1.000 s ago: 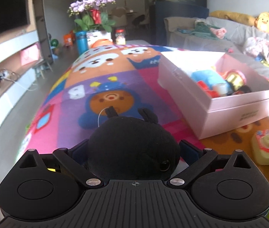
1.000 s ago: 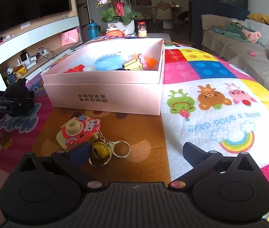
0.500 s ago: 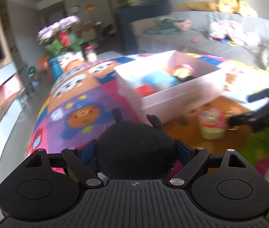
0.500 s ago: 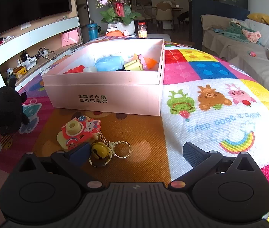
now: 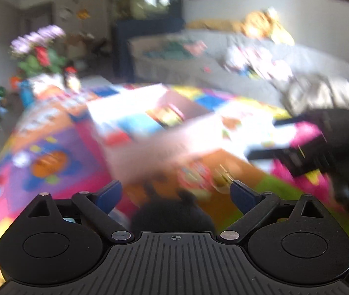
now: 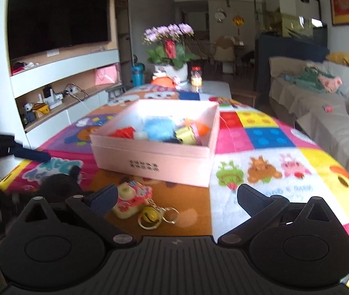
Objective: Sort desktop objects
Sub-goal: 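Lift the black plush toy off the mat with the left gripper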
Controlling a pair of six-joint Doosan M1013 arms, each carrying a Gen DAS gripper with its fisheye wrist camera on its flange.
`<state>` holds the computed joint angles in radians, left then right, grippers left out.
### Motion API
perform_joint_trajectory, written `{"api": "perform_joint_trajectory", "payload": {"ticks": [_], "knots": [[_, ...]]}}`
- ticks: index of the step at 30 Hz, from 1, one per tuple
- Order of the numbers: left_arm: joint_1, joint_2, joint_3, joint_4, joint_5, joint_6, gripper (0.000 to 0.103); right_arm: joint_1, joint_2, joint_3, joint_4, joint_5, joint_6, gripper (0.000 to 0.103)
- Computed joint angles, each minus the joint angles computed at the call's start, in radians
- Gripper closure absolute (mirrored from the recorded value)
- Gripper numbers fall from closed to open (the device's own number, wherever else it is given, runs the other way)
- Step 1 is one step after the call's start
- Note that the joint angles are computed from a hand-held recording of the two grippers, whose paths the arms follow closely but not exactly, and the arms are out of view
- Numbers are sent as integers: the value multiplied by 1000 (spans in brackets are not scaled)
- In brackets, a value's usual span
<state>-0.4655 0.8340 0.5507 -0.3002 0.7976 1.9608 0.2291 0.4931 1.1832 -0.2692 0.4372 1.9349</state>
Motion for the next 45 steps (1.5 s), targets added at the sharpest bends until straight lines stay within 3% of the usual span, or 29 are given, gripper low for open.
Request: {"api": "perform_joint_trajectory", "payload": {"ticks": [4, 8, 10, 12, 15, 19, 23, 26, 31, 33, 35, 40, 45], "knots": [[10, -45, 57, 203, -129, -233, 1, 16, 10, -24, 237, -24, -279, 0], [19, -52, 61, 334, -129, -443, 1, 59, 54, -86, 400, -9, -562, 0], [22, -60, 80, 338, -125, -463, 1, 77, 82, -119, 390, 14, -628, 0], [22, -74, 111, 356, -128, -466, 1, 89, 103, -139, 280, 24, -571, 11], [28, -90, 149, 310, -132, -419, 1, 73, 106, -145, 203, 34, -428, 12], [40, -94, 177, 61, -95, -153, 0, 47, 79, -107, -11, 13, -106, 12], [21, -59, 145, -76, -5, 62, 0, 19, 76, -103, 1, 82, -38, 12], [0, -10, 87, -88, 39, 122, 0, 12, 80, -96, 35, 107, -52, 12], [-20, 60, -13, -38, 55, 44, 0, 8, 65, -66, 37, 68, -39, 12], [-16, 63, -24, -40, 57, 16, 13, 4, 53, -55, 12, 45, -23, 10], [-13, 50, -12, -26, 62, 15, 13, 0, 46, -49, 13, 34, -39, 7], [-8, -6, 50, 98, 72, 7, 14, -1, 44, -49, 132, 31, -188, 6], [-7, -10, 49, 149, 110, -21, 11, 1, 65, -87, 439, 44, -450, 6]]}}
